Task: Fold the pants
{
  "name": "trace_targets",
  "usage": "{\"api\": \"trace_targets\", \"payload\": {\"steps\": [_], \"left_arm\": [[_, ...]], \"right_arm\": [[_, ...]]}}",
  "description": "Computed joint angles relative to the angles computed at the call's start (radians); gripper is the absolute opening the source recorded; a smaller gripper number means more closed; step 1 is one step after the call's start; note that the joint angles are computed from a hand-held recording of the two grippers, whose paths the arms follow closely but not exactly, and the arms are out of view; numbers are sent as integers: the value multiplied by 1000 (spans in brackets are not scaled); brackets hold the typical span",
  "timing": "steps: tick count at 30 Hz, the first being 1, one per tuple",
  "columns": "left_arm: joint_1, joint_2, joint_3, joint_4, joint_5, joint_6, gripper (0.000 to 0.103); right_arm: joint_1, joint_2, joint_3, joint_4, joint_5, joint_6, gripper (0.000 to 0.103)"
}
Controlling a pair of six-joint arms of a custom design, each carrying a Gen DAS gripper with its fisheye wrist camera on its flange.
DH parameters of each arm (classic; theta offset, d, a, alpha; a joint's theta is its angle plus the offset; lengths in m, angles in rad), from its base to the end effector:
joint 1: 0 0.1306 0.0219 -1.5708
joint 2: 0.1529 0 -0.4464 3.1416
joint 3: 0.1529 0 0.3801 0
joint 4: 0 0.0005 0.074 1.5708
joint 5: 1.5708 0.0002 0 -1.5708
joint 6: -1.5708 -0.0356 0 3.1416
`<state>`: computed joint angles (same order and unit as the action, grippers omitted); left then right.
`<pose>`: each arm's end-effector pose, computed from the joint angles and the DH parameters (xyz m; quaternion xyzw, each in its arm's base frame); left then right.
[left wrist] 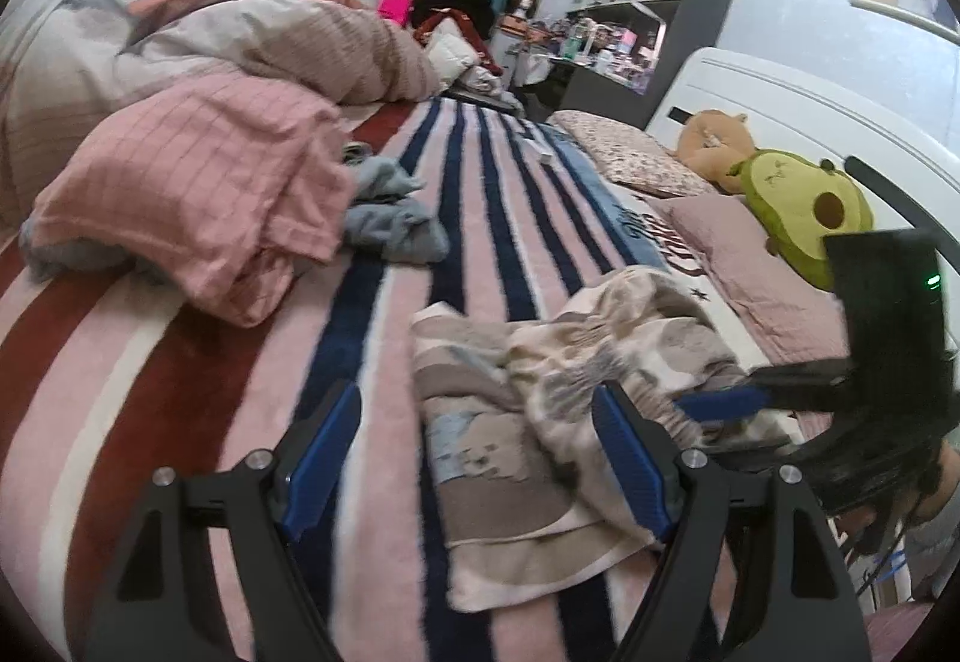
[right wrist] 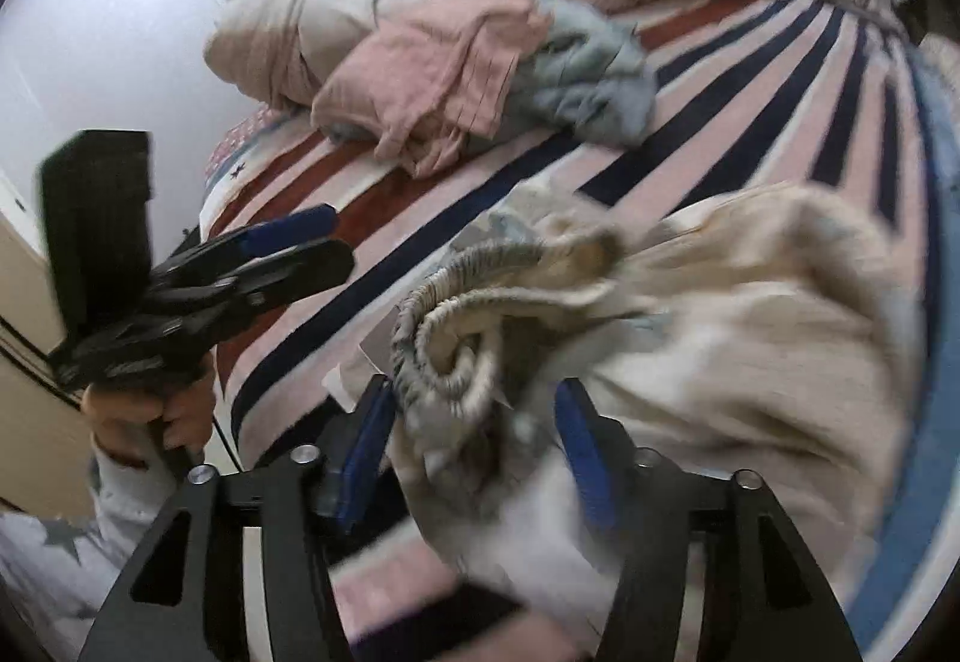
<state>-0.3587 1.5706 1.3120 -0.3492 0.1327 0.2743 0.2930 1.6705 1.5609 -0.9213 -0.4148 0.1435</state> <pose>0.5102 -0.1969 0.4120 0.0680 0.8823 -0.1997 0.4208 0.5378 0.1767 0.4297 -0.2578 0.9089 0.2174 0.2454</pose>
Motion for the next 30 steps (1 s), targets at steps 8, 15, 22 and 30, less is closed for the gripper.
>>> {"api": "trace_targets", "payload": {"steps": [8, 15, 22, 30], "left_arm": [[-74, 99, 142, -88, 2, -78, 77], [-96, 177, 222, -213, -150, -103, 8], [-3, 138, 125, -158, -221, 28, 8], [16, 76, 57, -68, -247, 60, 60]], "right_arm": [[-120, -106, -103, 74, 135, -63, 57], [-157, -87, -146, 79, 143, -67, 57], [-174, -75, -161, 64, 118, -56, 58], [-186, -88, -186, 52, 113, -66, 58]]}}
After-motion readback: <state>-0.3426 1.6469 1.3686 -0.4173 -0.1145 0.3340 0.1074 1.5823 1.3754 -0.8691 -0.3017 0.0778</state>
